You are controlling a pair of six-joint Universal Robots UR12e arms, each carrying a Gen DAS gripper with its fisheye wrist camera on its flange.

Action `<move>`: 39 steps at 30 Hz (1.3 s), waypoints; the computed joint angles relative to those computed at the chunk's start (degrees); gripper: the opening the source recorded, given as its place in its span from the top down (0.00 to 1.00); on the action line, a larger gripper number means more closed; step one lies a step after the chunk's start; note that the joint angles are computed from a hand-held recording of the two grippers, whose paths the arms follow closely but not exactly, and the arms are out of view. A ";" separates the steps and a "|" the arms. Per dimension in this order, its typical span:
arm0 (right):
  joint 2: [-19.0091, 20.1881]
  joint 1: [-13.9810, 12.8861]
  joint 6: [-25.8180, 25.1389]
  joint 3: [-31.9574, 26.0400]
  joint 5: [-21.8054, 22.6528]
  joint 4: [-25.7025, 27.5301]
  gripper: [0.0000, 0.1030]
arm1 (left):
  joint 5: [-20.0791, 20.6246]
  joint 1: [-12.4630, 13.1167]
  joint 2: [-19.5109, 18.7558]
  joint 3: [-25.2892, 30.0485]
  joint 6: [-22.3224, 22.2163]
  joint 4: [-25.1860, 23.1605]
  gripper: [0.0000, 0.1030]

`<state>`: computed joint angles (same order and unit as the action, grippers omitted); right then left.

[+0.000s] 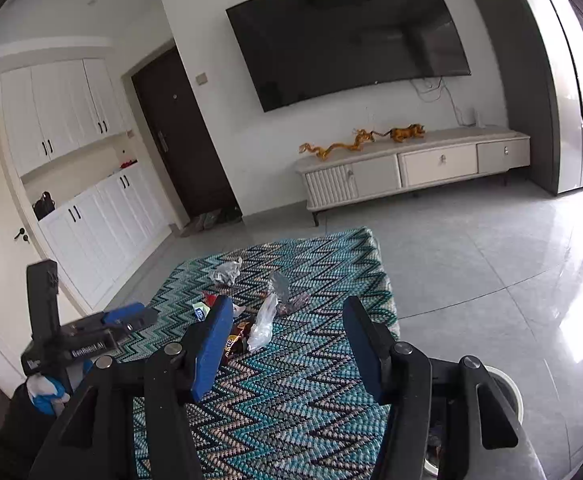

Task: Collect trash
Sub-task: 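Grasp the brown chip bag with the left gripper while the right grasps a clear plastic bag, then lift and carry the chip bag and clear plastic bag over the bin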

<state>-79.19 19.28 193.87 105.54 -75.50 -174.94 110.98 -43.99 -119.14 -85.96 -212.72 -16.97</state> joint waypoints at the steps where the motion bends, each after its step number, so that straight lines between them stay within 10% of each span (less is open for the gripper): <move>1: 0.69 0.01 -0.18 -0.63 0.45 0.76 0.48 | -1.41 0.46 -0.42 0.00 -1.04 -0.95 0.48; 15: 10.27 1.04 -2.88 -9.24 5.06 11.38 0.50 | -15.51 4.83 -5.67 2.20 -7.31 -2.94 0.48; 20: 13.53 1.38 -3.83 -12.30 6.68 15.26 0.52 | -18.08 5.55 -6.97 2.81 -8.12 -3.14 0.64; 39: 20.11 2.51 -4.93 -18.17 14.64 21.98 0.72 | -15.90 4.90 -7.01 0.46 -7.71 2.03 0.78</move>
<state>-59.08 21.78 188.94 87.37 -60.86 -152.96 95.09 -39.08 -126.15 -85.50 -220.43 -14.94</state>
